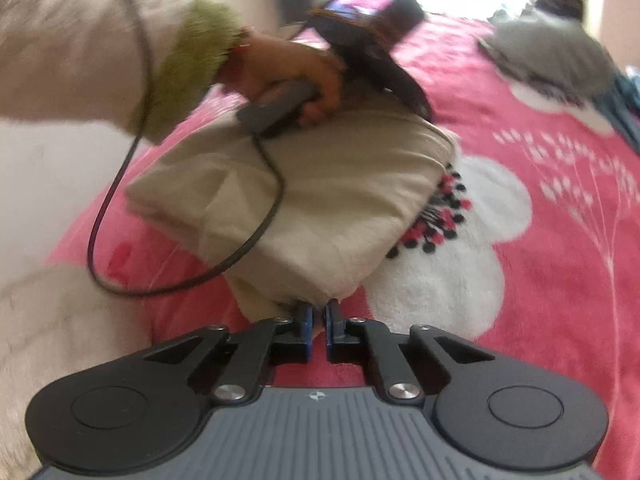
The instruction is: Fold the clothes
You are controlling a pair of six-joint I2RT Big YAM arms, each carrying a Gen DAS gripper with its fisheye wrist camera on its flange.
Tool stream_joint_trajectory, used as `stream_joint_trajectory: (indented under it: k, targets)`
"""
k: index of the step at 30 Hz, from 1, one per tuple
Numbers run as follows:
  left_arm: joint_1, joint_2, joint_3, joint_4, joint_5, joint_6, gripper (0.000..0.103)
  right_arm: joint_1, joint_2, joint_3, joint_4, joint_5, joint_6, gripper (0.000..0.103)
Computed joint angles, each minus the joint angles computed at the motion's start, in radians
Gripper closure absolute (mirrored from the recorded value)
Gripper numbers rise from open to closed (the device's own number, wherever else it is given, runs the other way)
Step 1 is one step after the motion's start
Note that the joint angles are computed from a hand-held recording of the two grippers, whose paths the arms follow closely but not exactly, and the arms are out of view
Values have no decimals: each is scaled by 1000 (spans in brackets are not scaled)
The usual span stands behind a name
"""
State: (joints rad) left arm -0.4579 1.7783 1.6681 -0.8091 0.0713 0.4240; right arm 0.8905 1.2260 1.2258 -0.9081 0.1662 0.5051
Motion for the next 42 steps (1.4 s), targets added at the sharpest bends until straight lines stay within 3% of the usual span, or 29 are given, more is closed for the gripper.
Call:
stream_joint_trajectory:
  k: [7, 14, 16, 19, 23, 26, 28, 30, 33, 37, 42]
  targets:
    - [1, 3, -4, 15, 4, -7, 99, -8, -14, 5, -21, -130, 39, 99]
    - [-4, 5, -10, 42, -10, -25, 99, 16, 7, 12, 28, -290, 74, 102]
    - [-11, 3, -4, 30, -29, -10, 99, 19, 10, 27, 4, -241, 93, 102]
    - [-13, 10, 69, -73, -41, -16, 97, -60, -47, 9, -61, -263, 149, 102]
    - [19, -101, 33, -66, 55, -89, 93, -212, -150, -41, -77, -250, 205, 100]
    - [48, -210, -21, -124, 158, -86, 87, -300, -144, -36, -44, -194, 143, 100]
    - [66, -284, -70, -204, 230, -28, 85, -321, -96, -8, 9, -162, 59, 98]
    - [75, -348, -131, -281, 253, 42, 85, -329, -34, 30, 66, -138, -14, 89]
    - [81, -428, -241, -335, 235, 82, 85, -336, 71, 102, 147, -185, -115, 80]
    - [104, -482, -345, -318, 233, 26, 84, -329, 226, 250, 138, -275, -233, 72]
    - [135, -511, -403, -264, 278, -65, 84, -310, 396, 454, 75, -329, -381, 46]
